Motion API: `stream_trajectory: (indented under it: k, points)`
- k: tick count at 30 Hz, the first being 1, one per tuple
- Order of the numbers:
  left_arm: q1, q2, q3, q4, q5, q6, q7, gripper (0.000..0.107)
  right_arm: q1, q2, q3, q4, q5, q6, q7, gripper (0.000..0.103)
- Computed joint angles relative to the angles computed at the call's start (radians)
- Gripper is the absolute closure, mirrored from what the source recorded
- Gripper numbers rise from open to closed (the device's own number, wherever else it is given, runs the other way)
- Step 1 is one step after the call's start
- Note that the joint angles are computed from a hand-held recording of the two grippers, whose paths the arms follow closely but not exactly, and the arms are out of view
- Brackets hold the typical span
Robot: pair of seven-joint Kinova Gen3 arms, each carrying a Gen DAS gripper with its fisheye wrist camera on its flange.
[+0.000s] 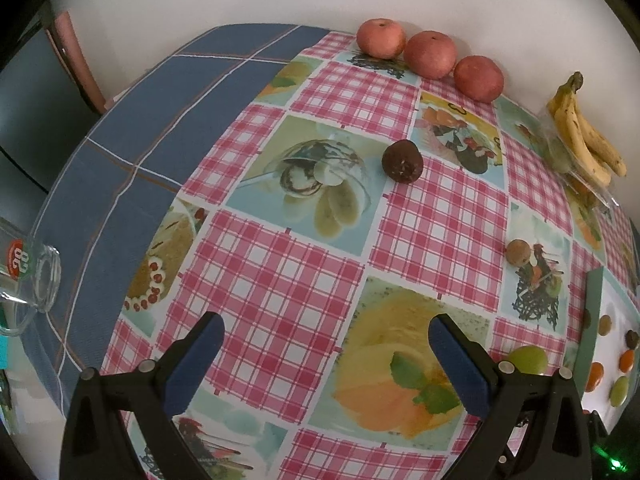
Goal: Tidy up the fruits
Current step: 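Close the right tool on another dark brown avocado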
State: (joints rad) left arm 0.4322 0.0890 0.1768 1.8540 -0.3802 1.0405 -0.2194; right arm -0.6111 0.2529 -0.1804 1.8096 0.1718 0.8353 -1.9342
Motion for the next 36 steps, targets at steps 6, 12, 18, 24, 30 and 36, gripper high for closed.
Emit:
stream_trajectory:
  k: [6, 12, 18, 24, 30, 36]
  points:
    - [0.007, 0.008, 0.002, -0.012, -0.005, 0.004, -0.009, 0.004, 0.001, -0.007, -0.001, 0.012, 0.000, -0.014, 0.005, 0.017]
    - [0.006, 0.007, 0.000, -0.011, 0.003, -0.010, -0.017, 0.004, -0.008, -0.015, -0.012, 0.014, 0.002, -0.036, 0.020, 0.043]
    - [0.004, 0.009, -0.003, -0.008, 0.006, -0.034, -0.022, 0.004, -0.014, -0.013, -0.014, 0.013, 0.000, -0.041, 0.029, 0.043]
    - [0.001, -0.005, -0.003, 0.005, 0.005, -0.062, -0.010, 0.004, 0.001, -0.016, -0.010, 0.019, -0.011, -0.045, 0.052, 0.043]
    - [0.002, -0.012, 0.006, 0.008, 0.002, -0.097, -0.012, 0.004, 0.017, -0.033, -0.003, 0.027, -0.017, -0.023, 0.048, 0.043]
    - [0.009, -0.018, 0.013, 0.006, 0.005, -0.147, -0.031, 0.004, 0.065, -0.075, -0.002, 0.044, -0.055, -0.014, 0.102, 0.043]
